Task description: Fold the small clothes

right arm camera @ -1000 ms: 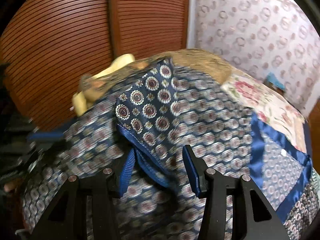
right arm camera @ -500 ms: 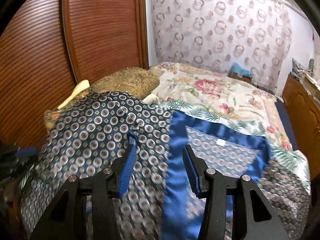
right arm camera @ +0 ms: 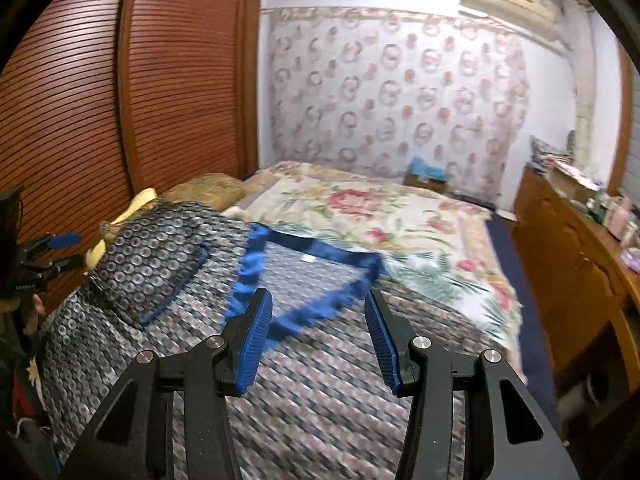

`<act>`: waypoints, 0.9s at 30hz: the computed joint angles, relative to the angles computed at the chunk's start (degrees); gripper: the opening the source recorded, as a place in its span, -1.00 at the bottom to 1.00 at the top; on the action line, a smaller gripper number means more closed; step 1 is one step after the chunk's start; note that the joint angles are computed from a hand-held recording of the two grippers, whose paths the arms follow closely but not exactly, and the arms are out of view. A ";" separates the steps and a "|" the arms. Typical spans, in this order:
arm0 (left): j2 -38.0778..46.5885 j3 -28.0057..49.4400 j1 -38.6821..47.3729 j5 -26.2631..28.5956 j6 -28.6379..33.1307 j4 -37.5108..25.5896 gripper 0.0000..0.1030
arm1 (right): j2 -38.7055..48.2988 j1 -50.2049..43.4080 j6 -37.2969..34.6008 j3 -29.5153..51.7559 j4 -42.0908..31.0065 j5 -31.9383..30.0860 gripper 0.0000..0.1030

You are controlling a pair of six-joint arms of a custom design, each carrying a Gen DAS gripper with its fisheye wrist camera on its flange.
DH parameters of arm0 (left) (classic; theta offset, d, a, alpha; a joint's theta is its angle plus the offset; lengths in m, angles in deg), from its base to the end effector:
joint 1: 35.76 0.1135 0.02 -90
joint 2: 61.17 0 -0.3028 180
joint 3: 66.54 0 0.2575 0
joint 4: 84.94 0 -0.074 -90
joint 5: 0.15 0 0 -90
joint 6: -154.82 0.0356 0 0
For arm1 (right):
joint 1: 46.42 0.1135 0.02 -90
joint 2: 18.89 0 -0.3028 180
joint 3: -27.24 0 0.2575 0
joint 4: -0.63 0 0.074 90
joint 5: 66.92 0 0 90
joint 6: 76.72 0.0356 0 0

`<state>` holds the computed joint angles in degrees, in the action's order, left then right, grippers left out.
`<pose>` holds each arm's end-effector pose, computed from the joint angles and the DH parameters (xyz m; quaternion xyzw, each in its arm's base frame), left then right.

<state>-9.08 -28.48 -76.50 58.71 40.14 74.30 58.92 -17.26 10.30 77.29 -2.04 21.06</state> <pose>0.1405 -0.0967 0.2304 -0.0039 0.8626 -0.0411 0.5041 0.2425 0.1368 0.2340 -0.2486 0.8314 0.1274 0.4803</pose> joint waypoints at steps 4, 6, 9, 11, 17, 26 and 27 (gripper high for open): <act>4.07 2.01 -3.89 -2.31 -1.97 1.49 0.56 | -5.03 -1.88 0.59 -5.86 0.35 3.00 -0.02; 6.48 3.02 -5.22 -2.80 -2.70 2.53 0.56 | -7.71 -3.43 0.92 -8.28 -0.76 3.46 -0.02; 9.94 4.35 -6.54 -3.17 -3.68 3.59 0.56 | -7.75 -6.03 2.17 -11.03 -0.18 3.88 -0.01; 11.97 4.97 -7.21 -3.07 -4.22 4.25 0.56 | -6.90 -7.83 2.90 -13.22 1.52 4.04 -0.01; 18.02 6.71 -9.35 -2.34 -5.34 6.63 0.56 | -1.94 -12.12 4.85 -15.50 4.93 4.03 -0.01; 25.42 8.19 -12.91 0.02 -7.44 9.50 0.56 | 5.43 -17.85 7.01 -14.79 5.11 0.11 -0.02; 26.17 8.31 -13.06 0.31 -7.61 9.81 0.56 | 6.03 -18.36 7.19 -14.70 4.84 -0.76 -0.02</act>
<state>17.10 -20.16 -89.56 59.02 32.53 84.10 64.95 -35.62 17.49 62.59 2.80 20.29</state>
